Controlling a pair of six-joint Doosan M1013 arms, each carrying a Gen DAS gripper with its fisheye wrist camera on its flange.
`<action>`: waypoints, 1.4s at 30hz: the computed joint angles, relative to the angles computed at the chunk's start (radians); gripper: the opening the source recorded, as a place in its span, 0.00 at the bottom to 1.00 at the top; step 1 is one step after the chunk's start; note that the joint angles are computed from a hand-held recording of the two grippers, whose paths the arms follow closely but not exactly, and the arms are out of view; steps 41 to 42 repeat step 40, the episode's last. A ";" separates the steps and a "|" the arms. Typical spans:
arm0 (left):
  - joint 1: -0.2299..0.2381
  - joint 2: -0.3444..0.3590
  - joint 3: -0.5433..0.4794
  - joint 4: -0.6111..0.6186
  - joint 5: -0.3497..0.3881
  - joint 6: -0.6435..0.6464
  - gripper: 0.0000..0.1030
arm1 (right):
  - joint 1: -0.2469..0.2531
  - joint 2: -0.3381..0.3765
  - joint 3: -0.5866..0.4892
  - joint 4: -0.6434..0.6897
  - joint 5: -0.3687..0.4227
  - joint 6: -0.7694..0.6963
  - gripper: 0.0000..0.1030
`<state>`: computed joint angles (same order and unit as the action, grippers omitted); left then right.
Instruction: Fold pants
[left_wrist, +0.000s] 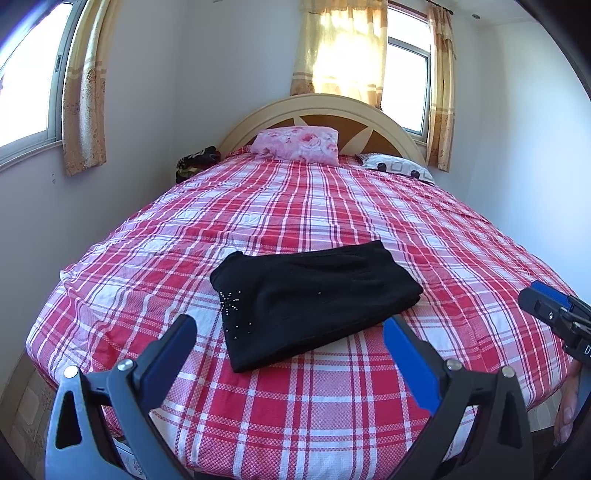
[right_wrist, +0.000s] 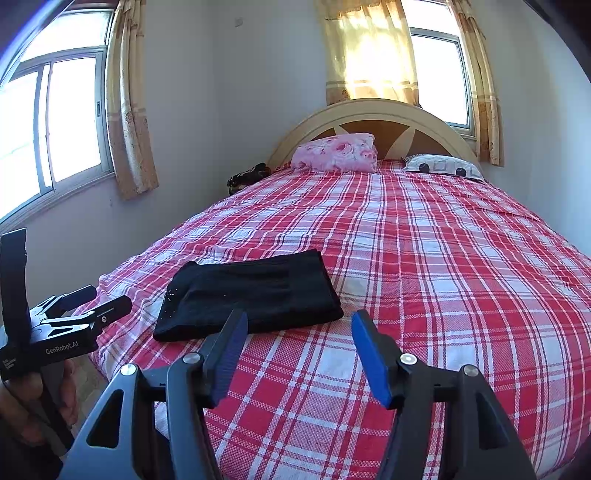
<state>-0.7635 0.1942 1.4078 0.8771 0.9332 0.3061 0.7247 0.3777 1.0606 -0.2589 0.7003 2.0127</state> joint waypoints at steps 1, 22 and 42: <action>0.000 0.000 0.000 0.000 0.000 0.001 1.00 | 0.000 -0.002 0.003 -0.001 -0.003 0.002 0.64; -0.031 -0.018 -0.003 0.109 -0.008 -0.029 1.00 | 0.006 -0.036 0.039 -0.154 -0.040 0.146 0.68; -0.020 -0.024 0.017 0.116 -0.021 -0.099 1.00 | -0.004 -0.046 0.062 -0.127 -0.039 0.129 0.68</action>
